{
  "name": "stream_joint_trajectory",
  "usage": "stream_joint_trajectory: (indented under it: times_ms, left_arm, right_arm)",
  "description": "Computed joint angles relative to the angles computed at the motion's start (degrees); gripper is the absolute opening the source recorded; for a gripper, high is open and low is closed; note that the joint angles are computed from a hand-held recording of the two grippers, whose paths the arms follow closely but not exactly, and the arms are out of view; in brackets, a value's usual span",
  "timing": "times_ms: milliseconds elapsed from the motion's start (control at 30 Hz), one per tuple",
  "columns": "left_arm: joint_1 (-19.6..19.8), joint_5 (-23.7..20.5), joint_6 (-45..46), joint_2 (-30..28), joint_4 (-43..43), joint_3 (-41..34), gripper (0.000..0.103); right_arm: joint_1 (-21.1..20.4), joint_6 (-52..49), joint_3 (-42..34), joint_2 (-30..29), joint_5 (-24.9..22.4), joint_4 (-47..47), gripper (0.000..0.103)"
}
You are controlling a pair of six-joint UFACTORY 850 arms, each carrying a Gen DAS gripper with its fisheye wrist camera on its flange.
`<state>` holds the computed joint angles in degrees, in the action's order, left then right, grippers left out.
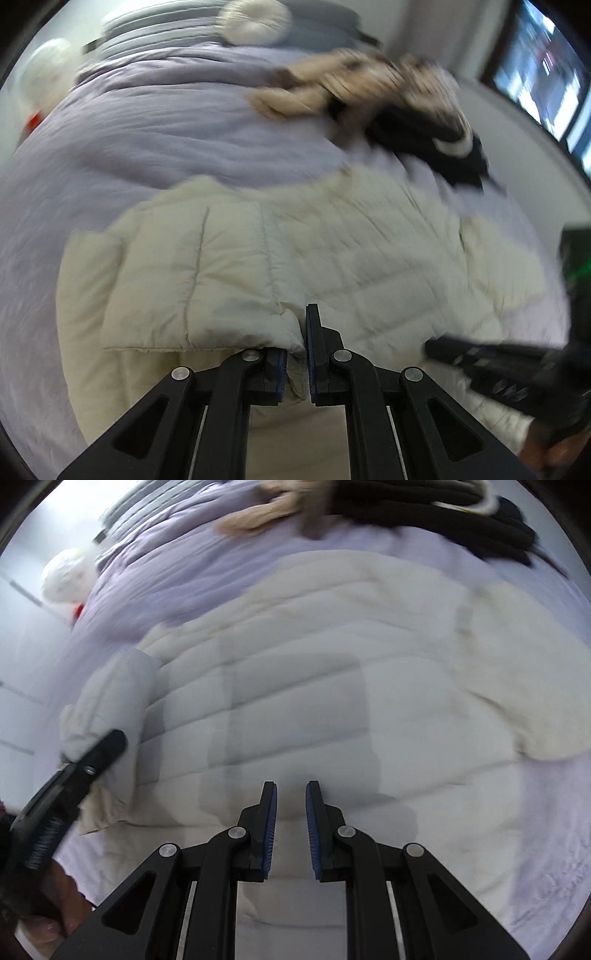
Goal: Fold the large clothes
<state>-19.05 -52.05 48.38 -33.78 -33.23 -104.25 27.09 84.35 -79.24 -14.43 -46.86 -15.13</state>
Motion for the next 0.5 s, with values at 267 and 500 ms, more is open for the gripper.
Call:
stream_joint_trajectory:
  times_ms: [267,500]
  left_arm:
    - [-3.8,1.1,2.8,3.7,6.0,6.7,0.069]
    - [-2.8,0.6,6.1,6.8,5.4,9.1,0.095]
  right_arm:
    - [-0.1,5.7,8.7,6.7,2.1,-0.8,0.018]
    - [-0.4,5.9,10.1,8.4,2.9,-1.2,0.018]
